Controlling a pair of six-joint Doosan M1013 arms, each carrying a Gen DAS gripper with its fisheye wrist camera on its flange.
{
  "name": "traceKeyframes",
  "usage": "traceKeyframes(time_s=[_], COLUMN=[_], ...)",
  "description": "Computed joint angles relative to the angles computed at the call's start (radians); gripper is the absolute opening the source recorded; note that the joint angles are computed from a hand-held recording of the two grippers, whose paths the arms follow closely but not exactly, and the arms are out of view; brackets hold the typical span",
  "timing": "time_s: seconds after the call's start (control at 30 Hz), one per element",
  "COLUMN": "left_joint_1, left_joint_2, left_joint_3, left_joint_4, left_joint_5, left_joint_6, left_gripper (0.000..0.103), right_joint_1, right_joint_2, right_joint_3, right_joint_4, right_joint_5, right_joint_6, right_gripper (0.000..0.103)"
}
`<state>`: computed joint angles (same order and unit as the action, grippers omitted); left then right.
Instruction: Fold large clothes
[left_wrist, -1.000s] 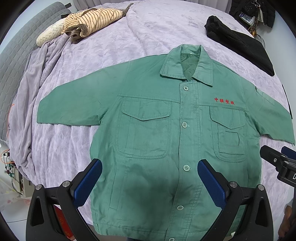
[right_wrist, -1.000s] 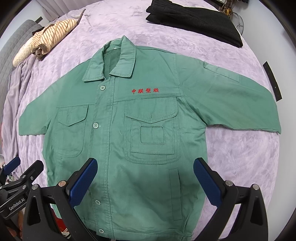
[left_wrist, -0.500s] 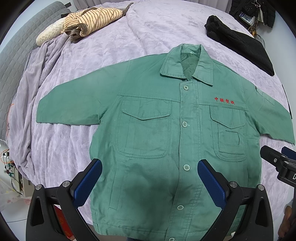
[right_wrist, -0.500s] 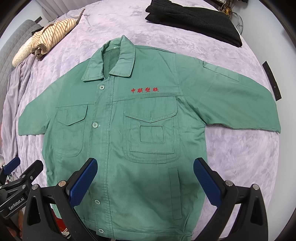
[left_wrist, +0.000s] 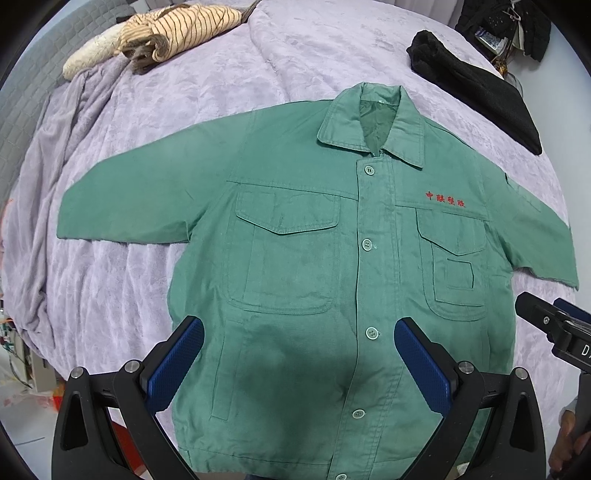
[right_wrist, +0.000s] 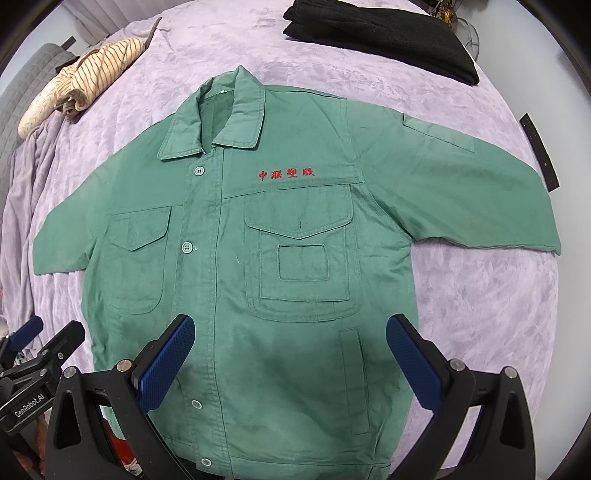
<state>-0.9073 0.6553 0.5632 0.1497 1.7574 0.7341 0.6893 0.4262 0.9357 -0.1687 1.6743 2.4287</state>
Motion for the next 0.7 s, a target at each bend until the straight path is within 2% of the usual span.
traceKeyframes(time_s=[0.17,0.27,0.5,0.7], left_joint_1=[0.047,0.091,0.237,0.357], left_joint_2=[-0.081,-0.14,-0.256,-0.302], left_joint_3=[0.169,0.294,0.574,0.736], left_joint_4=[-0.055,-0.066,-0.048,-0.018], left_joint_5=[-0.143,-0.234,-0.413,-0.53], left_joint_6=[-0.036,-0.062,-0.164,-0.262], left_gripper=[0.103,0.103,0.103,0.103], right_joint_1=[0.004,0.006,0.045,0.079], right_joint_2=[-0.001,0.015,0.114,0.194], right_joint_3=[0.008,-0.005,-0.115,-0.205], right_joint_4=[0.011,0.041,0.044,0.059], right_joint_5=[-0.043,-0.055,-0.02,0.012], right_joint_6=[0.028,0.029,0.008,-0.009], right_gripper=[0.103,0.103,0.103,0.103])
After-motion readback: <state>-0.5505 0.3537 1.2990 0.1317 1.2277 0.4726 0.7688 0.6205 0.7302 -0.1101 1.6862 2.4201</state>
